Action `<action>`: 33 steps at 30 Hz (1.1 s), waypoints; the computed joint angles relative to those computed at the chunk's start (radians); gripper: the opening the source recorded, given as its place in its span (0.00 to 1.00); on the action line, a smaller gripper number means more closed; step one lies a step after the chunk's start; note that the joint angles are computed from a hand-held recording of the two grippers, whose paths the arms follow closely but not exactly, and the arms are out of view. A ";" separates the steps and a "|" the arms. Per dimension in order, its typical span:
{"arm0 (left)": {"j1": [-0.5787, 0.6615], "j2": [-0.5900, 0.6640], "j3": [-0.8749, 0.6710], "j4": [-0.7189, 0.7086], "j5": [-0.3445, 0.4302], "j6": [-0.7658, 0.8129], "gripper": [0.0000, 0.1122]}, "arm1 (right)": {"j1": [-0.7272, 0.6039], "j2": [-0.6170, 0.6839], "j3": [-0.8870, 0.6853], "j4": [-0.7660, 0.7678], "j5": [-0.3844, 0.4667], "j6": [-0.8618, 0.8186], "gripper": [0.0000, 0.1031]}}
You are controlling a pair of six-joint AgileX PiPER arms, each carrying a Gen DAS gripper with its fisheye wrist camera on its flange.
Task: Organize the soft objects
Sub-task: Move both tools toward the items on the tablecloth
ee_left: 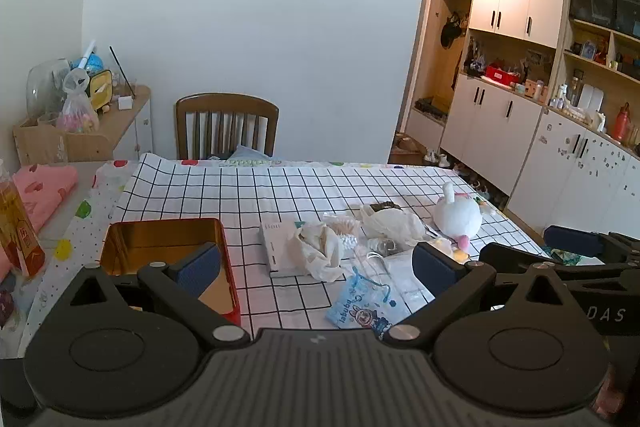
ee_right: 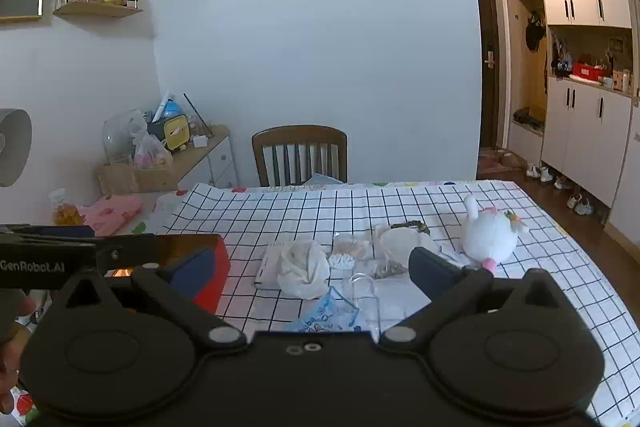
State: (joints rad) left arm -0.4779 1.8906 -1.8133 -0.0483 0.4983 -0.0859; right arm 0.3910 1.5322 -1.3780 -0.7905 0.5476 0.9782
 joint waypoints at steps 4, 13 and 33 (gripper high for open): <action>0.005 0.017 -0.032 -0.019 0.025 0.021 0.91 | 0.000 0.009 -0.012 0.001 0.007 0.003 1.00; 0.007 0.023 -0.056 0.004 0.044 0.012 0.91 | -0.016 0.027 -0.037 0.061 0.007 -0.033 1.00; -0.001 0.031 -0.087 0.068 0.078 -0.066 0.91 | -0.044 0.046 -0.062 0.125 -0.005 -0.114 1.00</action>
State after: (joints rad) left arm -0.4794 1.9213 -1.9001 0.0196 0.5759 -0.1523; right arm 0.3469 1.5784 -1.4401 -0.6650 0.5423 0.8643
